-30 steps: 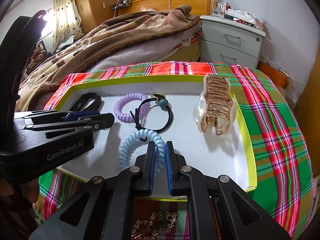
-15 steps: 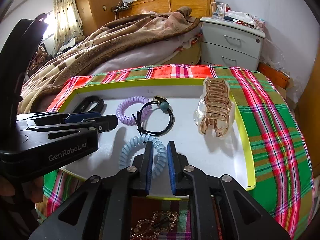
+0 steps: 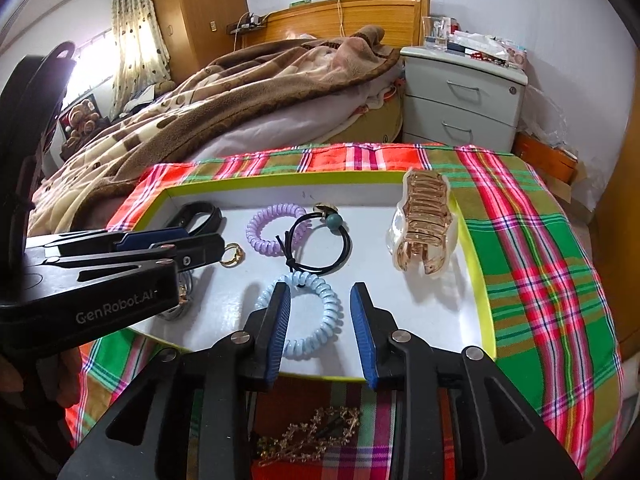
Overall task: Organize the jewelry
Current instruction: 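Open the left tool releasing the ring while the right tool releases the coil tie, then withdraw both tools from the box toward the gold chain brooch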
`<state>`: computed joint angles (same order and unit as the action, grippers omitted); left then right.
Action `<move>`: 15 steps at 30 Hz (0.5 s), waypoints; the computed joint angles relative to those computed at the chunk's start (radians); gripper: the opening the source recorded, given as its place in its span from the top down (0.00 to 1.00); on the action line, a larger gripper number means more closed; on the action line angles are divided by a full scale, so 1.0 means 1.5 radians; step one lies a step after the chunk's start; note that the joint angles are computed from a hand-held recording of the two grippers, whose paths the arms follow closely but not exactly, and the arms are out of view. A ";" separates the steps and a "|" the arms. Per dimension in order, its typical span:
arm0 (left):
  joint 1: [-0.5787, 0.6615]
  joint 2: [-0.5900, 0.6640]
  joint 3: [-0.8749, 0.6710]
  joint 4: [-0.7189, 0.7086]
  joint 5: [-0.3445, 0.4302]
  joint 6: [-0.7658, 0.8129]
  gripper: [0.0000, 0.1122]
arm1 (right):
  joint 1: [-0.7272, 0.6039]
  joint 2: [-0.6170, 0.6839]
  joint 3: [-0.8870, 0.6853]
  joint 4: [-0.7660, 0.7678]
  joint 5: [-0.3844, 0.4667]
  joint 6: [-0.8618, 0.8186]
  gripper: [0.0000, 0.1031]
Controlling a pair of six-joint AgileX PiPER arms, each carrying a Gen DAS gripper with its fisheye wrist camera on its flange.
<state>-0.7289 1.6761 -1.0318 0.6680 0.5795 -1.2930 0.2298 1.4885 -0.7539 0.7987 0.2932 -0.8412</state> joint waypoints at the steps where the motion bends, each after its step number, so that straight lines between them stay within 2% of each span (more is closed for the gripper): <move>1: -0.003 -0.007 0.006 0.005 0.001 -0.010 0.67 | -0.003 -0.006 0.004 0.006 0.002 -0.006 0.69; 12: -0.072 -0.082 0.062 0.067 0.048 -0.115 0.65 | -0.051 -0.078 0.054 0.058 0.034 -0.061 0.69; 15: -0.099 -0.102 0.078 0.091 0.068 -0.160 0.65 | -0.082 -0.102 0.073 0.100 0.059 -0.109 0.69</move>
